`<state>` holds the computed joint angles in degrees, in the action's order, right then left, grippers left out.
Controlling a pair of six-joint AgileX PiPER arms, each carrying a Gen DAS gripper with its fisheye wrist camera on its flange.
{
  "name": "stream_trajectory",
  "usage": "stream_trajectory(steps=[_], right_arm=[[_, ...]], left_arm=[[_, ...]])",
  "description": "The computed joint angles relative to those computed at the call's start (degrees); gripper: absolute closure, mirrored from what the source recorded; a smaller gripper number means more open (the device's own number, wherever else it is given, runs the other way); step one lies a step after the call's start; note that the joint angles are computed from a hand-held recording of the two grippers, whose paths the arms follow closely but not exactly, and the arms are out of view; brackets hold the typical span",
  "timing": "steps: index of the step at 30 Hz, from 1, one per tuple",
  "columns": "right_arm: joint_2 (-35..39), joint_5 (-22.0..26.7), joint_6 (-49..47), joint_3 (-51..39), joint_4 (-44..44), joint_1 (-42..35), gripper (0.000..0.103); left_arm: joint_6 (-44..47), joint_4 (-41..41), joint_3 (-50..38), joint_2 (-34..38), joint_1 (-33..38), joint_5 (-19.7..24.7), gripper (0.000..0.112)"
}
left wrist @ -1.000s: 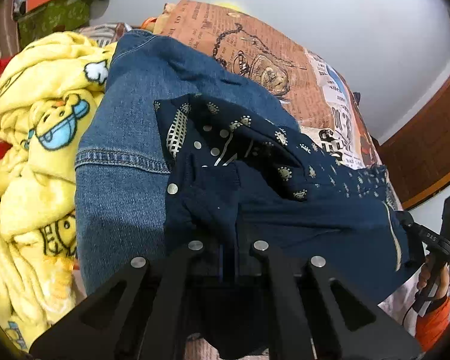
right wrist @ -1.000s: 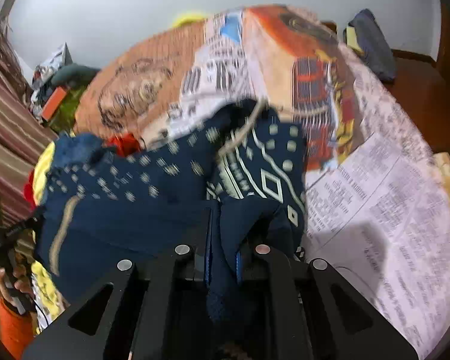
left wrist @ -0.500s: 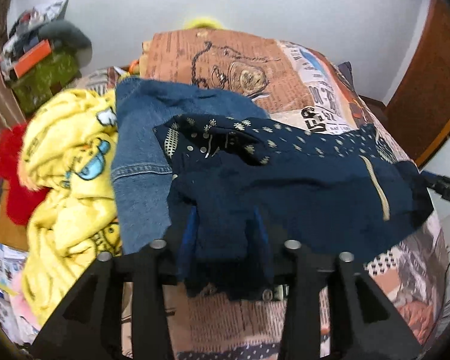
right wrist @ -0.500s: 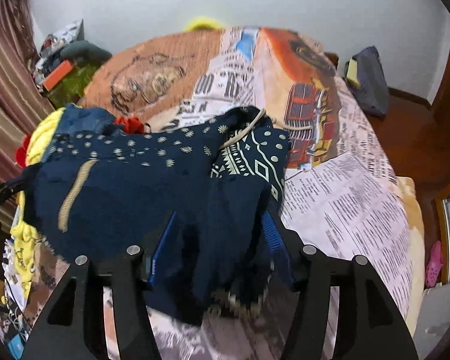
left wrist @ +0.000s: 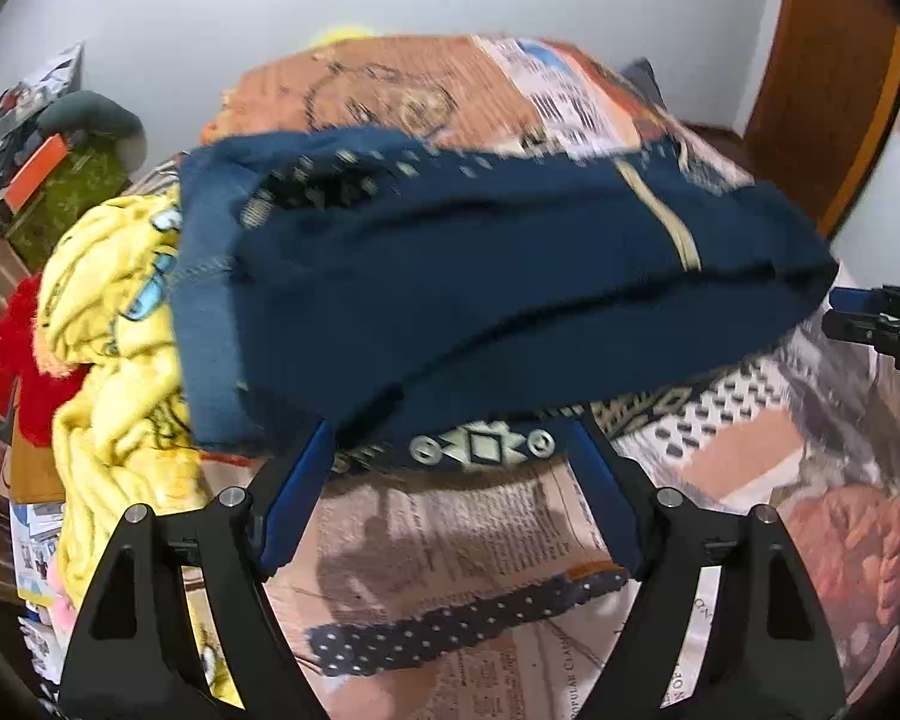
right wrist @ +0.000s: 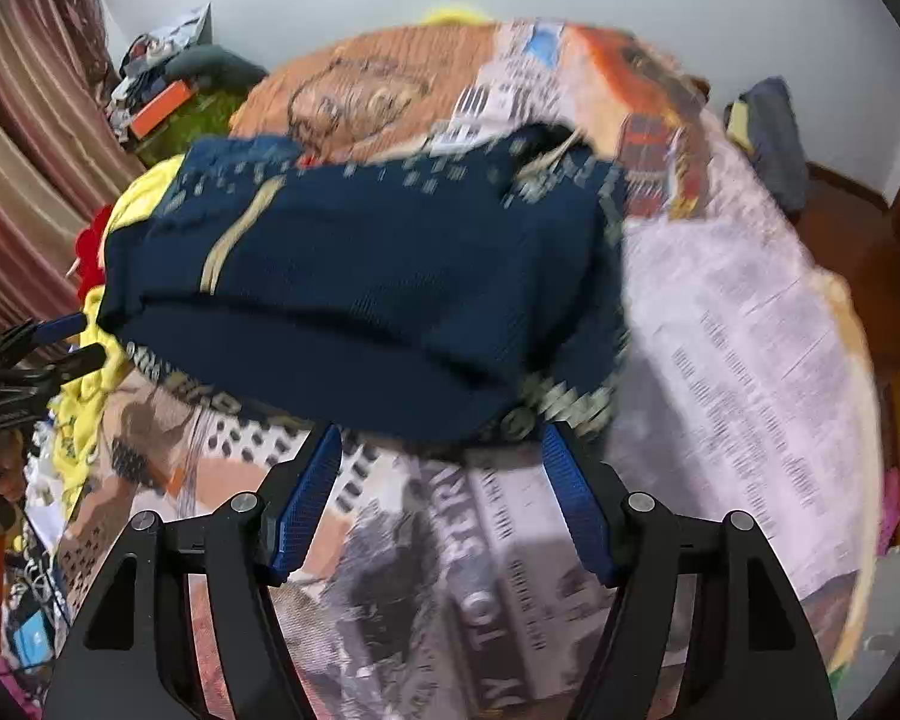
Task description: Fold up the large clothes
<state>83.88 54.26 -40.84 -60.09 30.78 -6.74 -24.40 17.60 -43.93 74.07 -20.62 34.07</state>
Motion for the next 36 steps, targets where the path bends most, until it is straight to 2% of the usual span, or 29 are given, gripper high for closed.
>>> stream_trajectory(steps=[4, 6, 10, 13, 16, 19, 24, 26, 28, 32, 36], right_arm=[[2.13, -1.56, 0.65, 0.24, -0.38, 2.97, 0.037], [4.08, -1.66, 1.85, -1.73, -0.41, 4.17, 0.037], [7.99, -0.30, 2.61, -6.81, 1.52, 4.40, 0.037], [11.93, 0.97, 3.32, -12.26, 2.84, 4.38, 0.037], [16.68, 2.61, 3.96, -18.90, 4.39, 4.02, 0.037], [21.53, 3.84, 7.40, -27.00, 3.46, 4.05, 0.037], [31.34, 8.76, 18.23, -46.43, 2.34, 2.32, 0.037], [32.78, 8.67, 21.05, -50.78, 1.97, 1.77, 0.037], [32.77, 8.53, 23.20, -53.35, 1.18, 0.94, 0.037], [29.47, 7.37, 21.49, -50.99, 0.31, 0.86, 0.037], [21.58, 4.20, 14.85, -39.19, -0.83, 2.76, 0.037]], left_arm=[[-5.36, 5.50, -1.41, 5.17, -2.82, -1.15, 0.033], [-10.39, 10.61, -3.80, 8.67, -3.96, 0.53, 0.033], [-9.89, 13.45, -8.64, 13.40, -2.43, 0.42, 0.033], [-1.39, 6.62, -13.89, 15.91, 1.72, -0.31, 0.032], [4.24, 1.62, -21.08, 19.01, 5.30, 1.22, 0.031], [7.84, -1.10, -31.30, 24.17, 8.33, 4.89, 0.031], [18.34, -13.71, -51.72, 33.63, 14.90, 14.81, 0.031], [17.49, -14.00, -57.98, 35.59, 16.07, 17.39, 0.031], [16.18, -14.44, -61.22, 35.51, 17.36, 17.91, 0.031], [16.78, -18.49, -59.71, 32.14, 20.06, 16.33, 0.029], [18.40, -18.58, -51.38, 27.18, 20.38, 14.26, 0.028]])
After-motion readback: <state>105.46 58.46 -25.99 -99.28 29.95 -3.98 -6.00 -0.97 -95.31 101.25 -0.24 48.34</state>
